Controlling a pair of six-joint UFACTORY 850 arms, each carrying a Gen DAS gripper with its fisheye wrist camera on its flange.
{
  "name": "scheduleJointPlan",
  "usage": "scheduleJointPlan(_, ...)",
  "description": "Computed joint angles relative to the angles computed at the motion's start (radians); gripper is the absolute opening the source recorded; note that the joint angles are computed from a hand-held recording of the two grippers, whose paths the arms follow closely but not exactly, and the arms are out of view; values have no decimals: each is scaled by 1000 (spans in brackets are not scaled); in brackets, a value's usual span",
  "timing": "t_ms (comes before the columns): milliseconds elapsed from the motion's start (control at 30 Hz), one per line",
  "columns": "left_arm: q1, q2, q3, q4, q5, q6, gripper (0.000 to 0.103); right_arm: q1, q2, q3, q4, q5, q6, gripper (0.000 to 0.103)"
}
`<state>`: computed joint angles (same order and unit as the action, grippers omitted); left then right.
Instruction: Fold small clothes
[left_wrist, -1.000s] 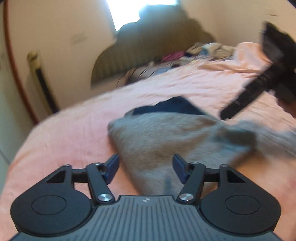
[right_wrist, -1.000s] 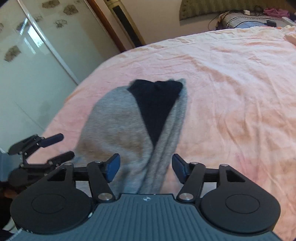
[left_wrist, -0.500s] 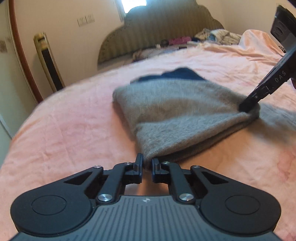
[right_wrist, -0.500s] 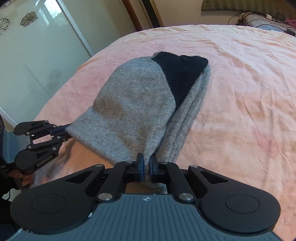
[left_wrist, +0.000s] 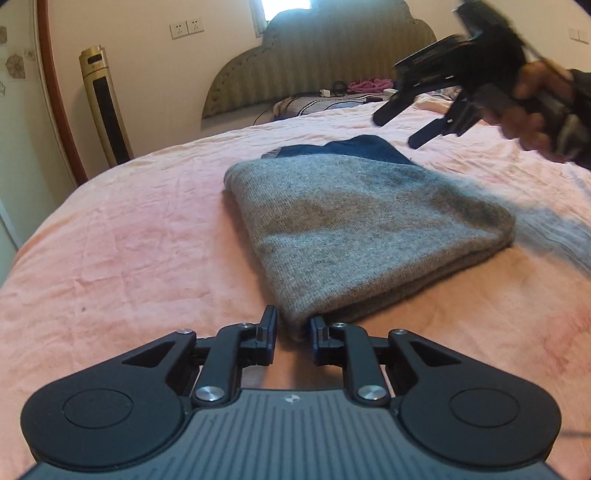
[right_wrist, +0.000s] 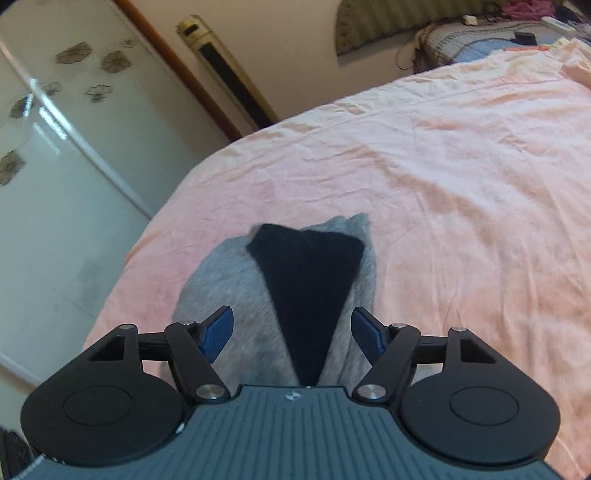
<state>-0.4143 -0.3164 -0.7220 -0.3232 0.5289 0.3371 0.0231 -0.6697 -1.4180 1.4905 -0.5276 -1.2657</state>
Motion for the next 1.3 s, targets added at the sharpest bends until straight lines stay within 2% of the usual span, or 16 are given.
scheduleJointPlan(67,3,-12,2,26,28,-43,17,14,-72,-88,-106,30,151,65)
scheduleJointPlan(100,5,-12,3,35,29,-55,17,19,-99,-115,-121,21,164,38)
scheduleJointPlan(133,7,-10,5,44,28,-67,17,27,-112,-126,-140,43,144,22)
scheduleJointPlan(200,14,-8,10,68,32,-101,19,29,-125,-129,-120,69,47,21)
scheduleJointPlan(267,21,-7,10,91,28,-128,19,3,-144,-137,-56,18,46,20)
scheduleJointPlan(333,26,1,13,99,17,-137,20,6,-128,-118,-58,29,48,24)
scheduleJointPlan(400,28,38,29,99,1,-130,21,21,-69,-46,26,102,-37,54)
scheduleJointPlan(500,34,89,48,187,35,-208,32,26,49,80,327,103,-347,59)
scheduleJointPlan(567,27,73,11,219,63,-221,67,38,58,89,397,65,-424,64)
scheduleJointPlan(733,-2,10,-122,351,-5,-271,73,115,-44,-57,17,171,-111,74)
scheduleJointPlan(867,3,-65,-202,443,-143,-374,76,97,-93,-105,-68,127,-7,70)
scheduleJointPlan(933,14,-98,-213,465,-183,-436,76,109,-77,-112,-164,168,116,62)
scheduleJointPlan(1000,25,-108,-183,484,-117,-460,77,122,-44,-98,-118,169,71,62)
scheduleJointPlan(1100,16,-117,-167,432,-64,-412,80,133,-55,-134,-26,0,-33,75)
scheduleJointPlan(1233,6,-124,-170,389,-58,-370,82,198,-216,-386,-351,-61,263,78)
scheduleJointPlan(1300,12,-119,-166,410,-57,-396,82,222,-308,-496,-520,-30,405,76)
